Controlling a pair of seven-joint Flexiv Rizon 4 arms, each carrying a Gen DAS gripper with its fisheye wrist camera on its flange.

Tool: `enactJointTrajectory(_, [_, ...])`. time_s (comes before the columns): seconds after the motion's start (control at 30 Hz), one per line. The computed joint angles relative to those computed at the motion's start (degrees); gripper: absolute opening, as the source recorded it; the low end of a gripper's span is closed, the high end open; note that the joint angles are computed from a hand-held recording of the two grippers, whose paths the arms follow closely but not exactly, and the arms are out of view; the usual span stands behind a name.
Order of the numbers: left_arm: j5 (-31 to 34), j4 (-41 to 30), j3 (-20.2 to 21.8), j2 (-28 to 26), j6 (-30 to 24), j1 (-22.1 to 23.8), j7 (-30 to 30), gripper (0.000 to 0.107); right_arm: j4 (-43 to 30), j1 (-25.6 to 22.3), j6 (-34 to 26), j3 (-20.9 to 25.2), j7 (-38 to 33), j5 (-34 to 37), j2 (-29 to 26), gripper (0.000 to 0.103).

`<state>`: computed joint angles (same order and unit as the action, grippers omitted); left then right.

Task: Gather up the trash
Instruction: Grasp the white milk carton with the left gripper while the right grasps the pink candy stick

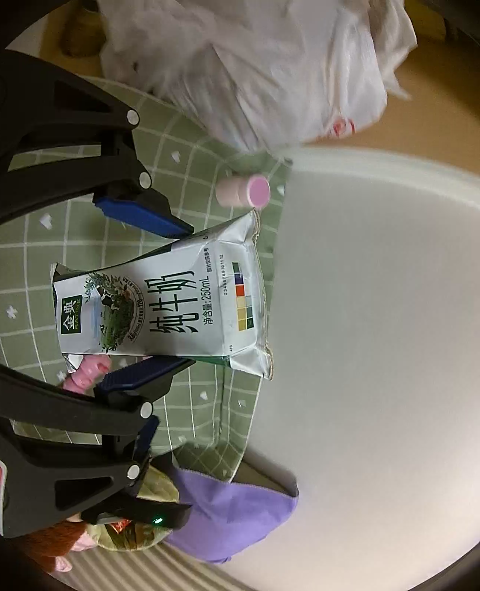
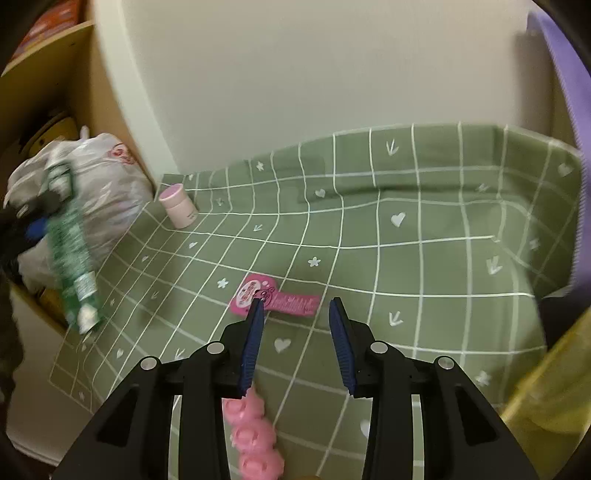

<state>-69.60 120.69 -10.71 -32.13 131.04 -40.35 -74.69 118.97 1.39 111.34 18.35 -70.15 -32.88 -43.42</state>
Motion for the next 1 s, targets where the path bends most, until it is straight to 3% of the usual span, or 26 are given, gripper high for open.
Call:
enactJointTrajectory(0.1, [-4.0,0.7,-0.7,0.5,0.4,-0.7,1.6,0.059,-2.9,1.5,-1.7,-0.5,-1.6,-1.3,-2.2,0.035])
enactJointTrajectory(0.27, [-7.0,2.8,-2.1,1.5,0.6,-0.5,3.4,0.059,-6.6,2.2,-4.8,0.5,-11.7,-7.8,-4.6,0.035])
enactJointTrajectory(0.33, [-7.2,3.7,-2.6,1.6,0.8,-0.5,2.5,0.059,-10.3,-2.6,-11.1,7.0,-13.5,-11.0,-8.4,0.035])
enactJointTrajectory(0.47, [-9.6,4.3,-3.3,1.6,1.6,-1.0,1.7,0.059,-14.3,-7.7,-20.8,14.9,-15.6,-8.4,-13.0,0.035])
enactJointTrajectory(0.6, [-13.2,3.4,-4.6,0.7,3.4,-1.0,3.1,0.060,-12.6,-13.4,-26.0,22.3,-18.6,-3.9,-14.3,0.035])
enactJointTrajectory(0.67, [-12.9,3.5,-5.0,0.3,3.5,-0.4,2.5,0.060,-10.4,-14.2,-26.2,23.1,-21.3,-3.3,-13.3,0.035])
enactJointTrajectory(0.77, [-12.3,3.3,-5.2,-0.3,2.9,0.2,1.7,0.060,-9.1,-11.1,-25.2,20.2,-23.0,-2.8,-10.5,0.035])
enactJointTrajectory(0.93, [-13.1,3.2,-5.9,-0.6,2.1,0.2,2.2,0.060,-11.6,0.5,-23.2,9.0,-19.0,0.6,-7.5,0.035])
enactJointTrajectory(1.0, [-14.1,3.2,-6.1,-0.4,2.4,-0.2,3.1,0.060,-13.6,1.7,-24.5,8.8,-18.4,2.9,-8.0,0.035])
